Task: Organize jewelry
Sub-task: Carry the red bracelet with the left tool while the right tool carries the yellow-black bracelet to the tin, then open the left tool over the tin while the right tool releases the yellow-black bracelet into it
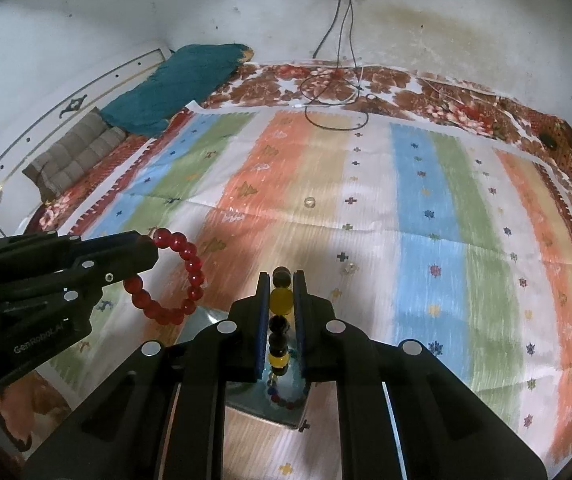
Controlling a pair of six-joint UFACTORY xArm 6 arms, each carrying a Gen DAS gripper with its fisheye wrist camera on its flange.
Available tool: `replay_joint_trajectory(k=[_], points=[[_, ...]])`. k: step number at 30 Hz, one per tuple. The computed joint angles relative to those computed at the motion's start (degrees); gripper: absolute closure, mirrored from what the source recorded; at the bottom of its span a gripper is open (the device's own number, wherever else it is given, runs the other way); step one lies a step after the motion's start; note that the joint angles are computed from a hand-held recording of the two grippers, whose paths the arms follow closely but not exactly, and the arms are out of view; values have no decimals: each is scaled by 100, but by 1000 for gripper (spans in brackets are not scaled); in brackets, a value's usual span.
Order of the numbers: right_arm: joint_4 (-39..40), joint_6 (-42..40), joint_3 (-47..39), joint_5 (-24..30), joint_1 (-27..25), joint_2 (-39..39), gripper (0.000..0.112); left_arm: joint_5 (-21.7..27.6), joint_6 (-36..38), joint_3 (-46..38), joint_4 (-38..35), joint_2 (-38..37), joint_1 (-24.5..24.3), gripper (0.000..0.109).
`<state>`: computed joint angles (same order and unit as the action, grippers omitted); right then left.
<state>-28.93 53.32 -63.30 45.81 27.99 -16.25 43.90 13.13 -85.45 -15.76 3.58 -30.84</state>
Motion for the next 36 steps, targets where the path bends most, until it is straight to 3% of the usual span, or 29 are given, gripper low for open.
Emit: replay_joint_trajectory(k=[14,25,27,29,34,36], points=[[21,8,146,105,216,-113,100,-109,206,472,-59,-354,-19,95],[58,73,98,177,184,-35,99,122,164,360,13,-284,-59,95],[41,193,72,308,154,-32,95,83,-28,347,134,-260,-47,95],[80,254,98,379,104,-61,82,76,-103,324,162,-245,-19,94],[272,228,141,432,-12,-92,81,138,-267,240,242,-171,35,93],[326,209,143,421,-44,-83,78,172,-290,178,242,-119,43,88]])
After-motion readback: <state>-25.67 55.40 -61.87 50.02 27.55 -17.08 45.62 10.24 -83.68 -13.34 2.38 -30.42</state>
